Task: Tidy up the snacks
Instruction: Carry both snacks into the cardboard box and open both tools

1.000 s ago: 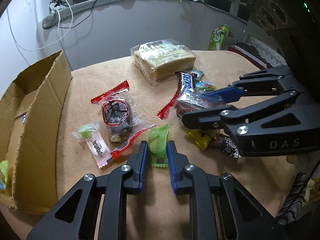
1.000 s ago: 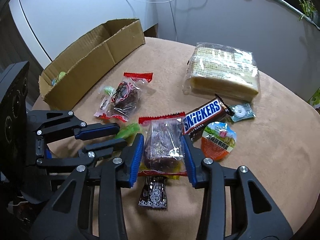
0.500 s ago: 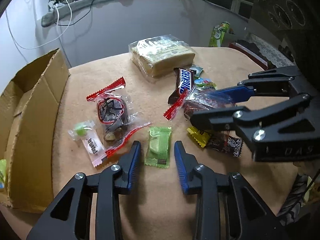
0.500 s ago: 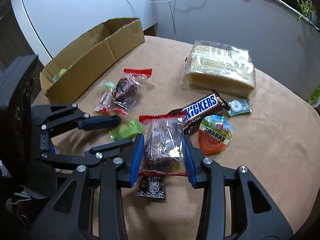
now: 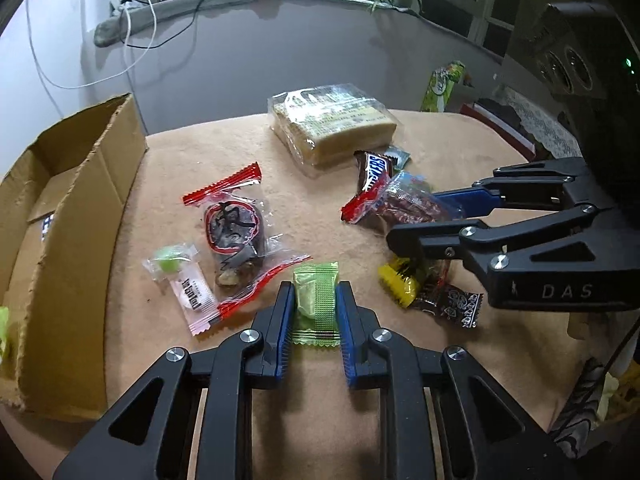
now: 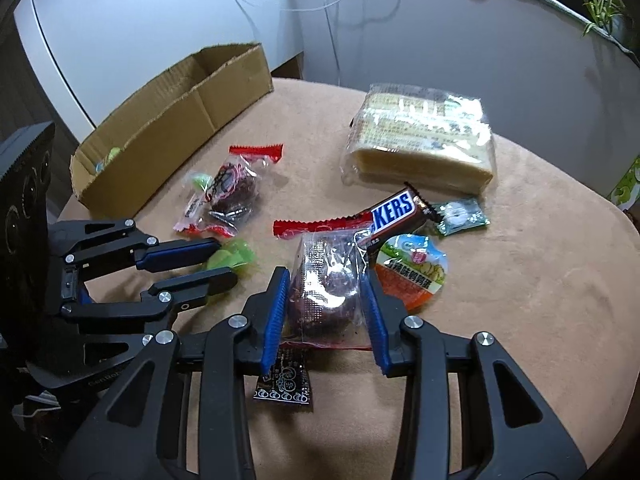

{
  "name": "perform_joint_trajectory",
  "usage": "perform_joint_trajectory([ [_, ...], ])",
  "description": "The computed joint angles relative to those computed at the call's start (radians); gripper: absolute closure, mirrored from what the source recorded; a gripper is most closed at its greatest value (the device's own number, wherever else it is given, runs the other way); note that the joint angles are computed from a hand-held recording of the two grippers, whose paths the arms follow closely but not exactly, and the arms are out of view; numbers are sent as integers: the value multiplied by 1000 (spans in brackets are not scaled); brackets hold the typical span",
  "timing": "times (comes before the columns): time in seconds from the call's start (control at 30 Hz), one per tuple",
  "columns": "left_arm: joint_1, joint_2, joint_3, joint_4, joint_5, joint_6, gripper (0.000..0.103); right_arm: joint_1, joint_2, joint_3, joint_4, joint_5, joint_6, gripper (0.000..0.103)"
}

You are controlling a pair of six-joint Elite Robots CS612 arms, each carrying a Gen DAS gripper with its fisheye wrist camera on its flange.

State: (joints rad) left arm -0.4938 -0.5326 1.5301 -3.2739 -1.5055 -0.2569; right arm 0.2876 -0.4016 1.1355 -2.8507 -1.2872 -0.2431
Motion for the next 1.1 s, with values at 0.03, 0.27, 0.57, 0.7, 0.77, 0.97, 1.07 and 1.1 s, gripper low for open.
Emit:
perform_joint_trajectory([
  [0.03, 0, -3, 5, -7, 1, -4, 84, 0, -3, 5, -7, -1, 2, 65],
  [0.27, -6, -23, 40, -69, 11, -11, 84, -5, -34, 51, -67, 3, 18, 65],
  [0.57, 10, -67, 108, -173, 11, -59, 84, 8, -63, 62, -124, 27, 15, 65],
  [0.7, 22, -85, 141, -215, 32, -76, 84, 20, -57, 21, -121, 36, 15, 65],
  [0.77, 29, -94, 157, -237, 49, -85, 84, 28, -50, -8, -113, 37, 12, 65],
  [0.97, 53, -109, 196, -275, 98, -117, 84, 53, -9, -132, -44, 54, 11, 65],
  [1.07, 64, -115, 208, -282, 121, -123, 84, 66, 22, -205, 1, 55, 9, 65],
  [1.1, 68, -117, 212, -284, 128, -124, 84, 71, 34, -234, 20, 52, 7, 65],
])
